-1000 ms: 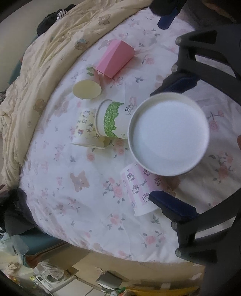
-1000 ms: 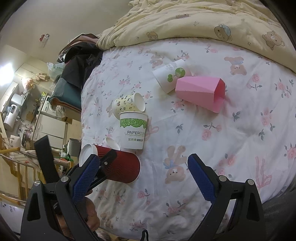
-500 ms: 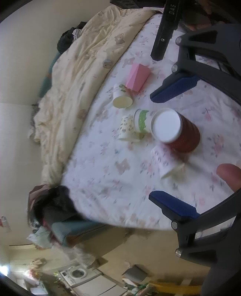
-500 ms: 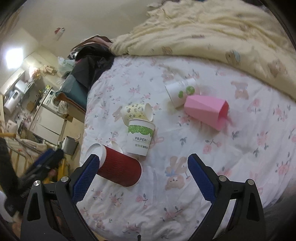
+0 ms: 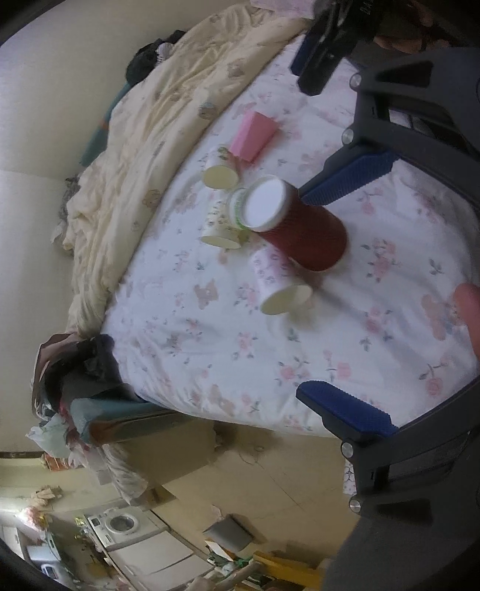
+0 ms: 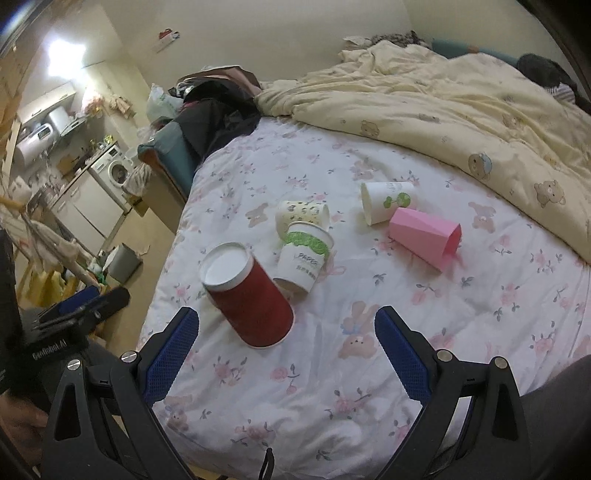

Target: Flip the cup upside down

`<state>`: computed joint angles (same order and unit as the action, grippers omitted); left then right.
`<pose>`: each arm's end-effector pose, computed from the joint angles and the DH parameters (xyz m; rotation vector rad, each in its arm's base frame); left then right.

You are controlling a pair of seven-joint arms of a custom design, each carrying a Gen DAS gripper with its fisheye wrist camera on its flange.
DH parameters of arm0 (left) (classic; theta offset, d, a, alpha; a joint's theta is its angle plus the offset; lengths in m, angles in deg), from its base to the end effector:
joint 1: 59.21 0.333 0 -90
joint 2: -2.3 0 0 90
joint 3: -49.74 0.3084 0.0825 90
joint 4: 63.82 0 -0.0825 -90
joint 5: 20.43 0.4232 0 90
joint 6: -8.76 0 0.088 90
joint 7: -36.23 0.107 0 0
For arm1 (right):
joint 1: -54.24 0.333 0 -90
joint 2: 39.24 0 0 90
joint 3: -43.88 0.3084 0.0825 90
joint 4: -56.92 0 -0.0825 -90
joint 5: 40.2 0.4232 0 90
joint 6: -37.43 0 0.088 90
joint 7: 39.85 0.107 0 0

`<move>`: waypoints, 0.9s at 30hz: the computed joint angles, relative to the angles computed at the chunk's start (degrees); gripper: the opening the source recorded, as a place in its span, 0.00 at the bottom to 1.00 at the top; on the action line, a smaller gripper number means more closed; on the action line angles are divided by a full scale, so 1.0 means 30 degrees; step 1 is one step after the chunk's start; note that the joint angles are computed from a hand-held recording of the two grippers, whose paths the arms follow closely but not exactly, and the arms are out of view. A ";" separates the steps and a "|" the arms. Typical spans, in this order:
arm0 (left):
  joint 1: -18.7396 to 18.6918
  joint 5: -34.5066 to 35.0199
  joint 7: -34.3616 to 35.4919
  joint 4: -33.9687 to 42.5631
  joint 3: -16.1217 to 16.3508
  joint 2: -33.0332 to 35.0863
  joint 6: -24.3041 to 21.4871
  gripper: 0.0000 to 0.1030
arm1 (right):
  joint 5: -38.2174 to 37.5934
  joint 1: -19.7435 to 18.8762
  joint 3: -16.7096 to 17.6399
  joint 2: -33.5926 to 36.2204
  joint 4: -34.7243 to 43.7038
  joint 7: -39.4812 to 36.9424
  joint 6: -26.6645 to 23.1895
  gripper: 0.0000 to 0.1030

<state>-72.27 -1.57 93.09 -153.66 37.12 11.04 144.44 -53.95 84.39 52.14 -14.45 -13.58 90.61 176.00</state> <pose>0.6310 -0.2869 0.6143 -1.8324 1.8597 -0.7496 0.6200 0.4562 0.6066 -1.7249 1.6510 -0.3012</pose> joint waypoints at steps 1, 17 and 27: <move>-0.0021 0.0048 -0.0086 -0.0132 -0.0002 -0.0048 -0.0080 0.92 | -0.0450 0.0228 -0.0144 0.0084 0.0069 0.0107 -0.0006 0.96; -0.0276 0.1258 -0.0974 -0.0394 0.0014 0.0010 0.0106 1.00 | -0.2643 0.1275 -0.0831 0.1134 0.1384 0.0739 -0.0832 0.96; -0.0321 0.1247 -0.1039 -0.0354 -0.0013 0.0079 0.0241 1.00 | -0.2648 0.1205 -0.0777 0.1149 0.1351 0.0674 -0.0867 0.96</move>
